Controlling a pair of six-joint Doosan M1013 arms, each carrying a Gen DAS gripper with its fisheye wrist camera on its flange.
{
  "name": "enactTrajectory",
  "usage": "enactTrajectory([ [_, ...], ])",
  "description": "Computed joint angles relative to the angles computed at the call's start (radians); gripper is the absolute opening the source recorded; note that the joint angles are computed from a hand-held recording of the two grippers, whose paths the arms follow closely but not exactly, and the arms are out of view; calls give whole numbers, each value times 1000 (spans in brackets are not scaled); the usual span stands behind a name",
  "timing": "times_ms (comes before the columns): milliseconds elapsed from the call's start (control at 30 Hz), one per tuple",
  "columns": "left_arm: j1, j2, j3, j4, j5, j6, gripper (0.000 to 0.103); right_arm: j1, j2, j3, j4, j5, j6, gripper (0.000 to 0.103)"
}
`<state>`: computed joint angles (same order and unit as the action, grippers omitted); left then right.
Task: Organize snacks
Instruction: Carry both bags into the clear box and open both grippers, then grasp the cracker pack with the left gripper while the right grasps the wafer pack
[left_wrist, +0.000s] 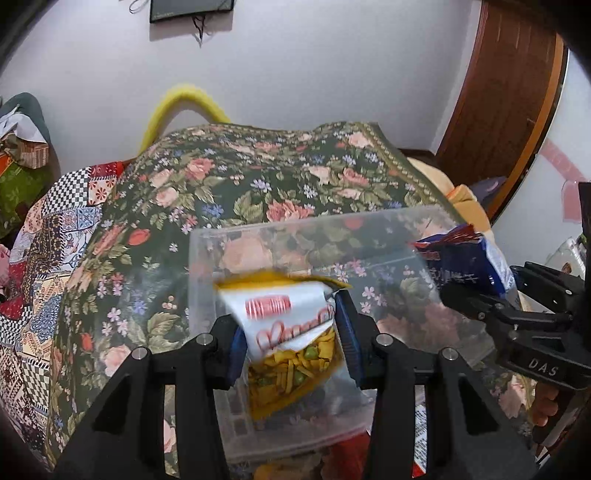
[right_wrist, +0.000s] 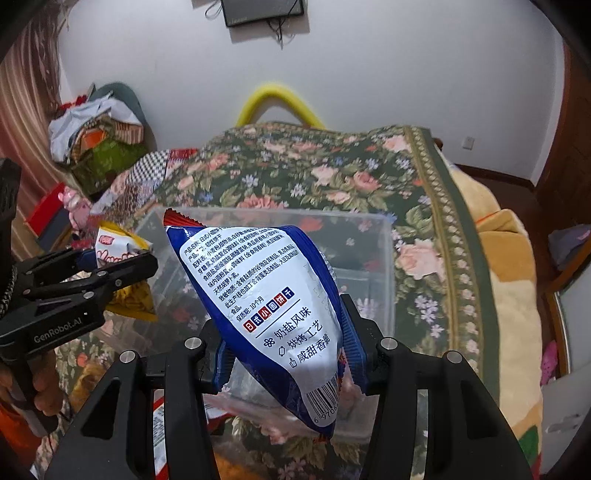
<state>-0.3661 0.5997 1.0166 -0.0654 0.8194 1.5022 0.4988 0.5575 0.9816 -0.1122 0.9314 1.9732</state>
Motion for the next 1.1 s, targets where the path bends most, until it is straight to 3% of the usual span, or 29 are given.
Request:
enactTrajectory([
  [233,1,21,-22,3,23,-3,44,-11,28,-34,69,70,-44,48],
  [467,7,-9,6,-9,-5,-3,46,4,9,-27,7,58,-33,54],
  [800,17,-132,131,29,-87,-8,57,18,-82,58,-46,-20,9,59],
  [1100,31,-235,276,108,-107,-68,62,30,-173,175,-102,-67,85,63],
])
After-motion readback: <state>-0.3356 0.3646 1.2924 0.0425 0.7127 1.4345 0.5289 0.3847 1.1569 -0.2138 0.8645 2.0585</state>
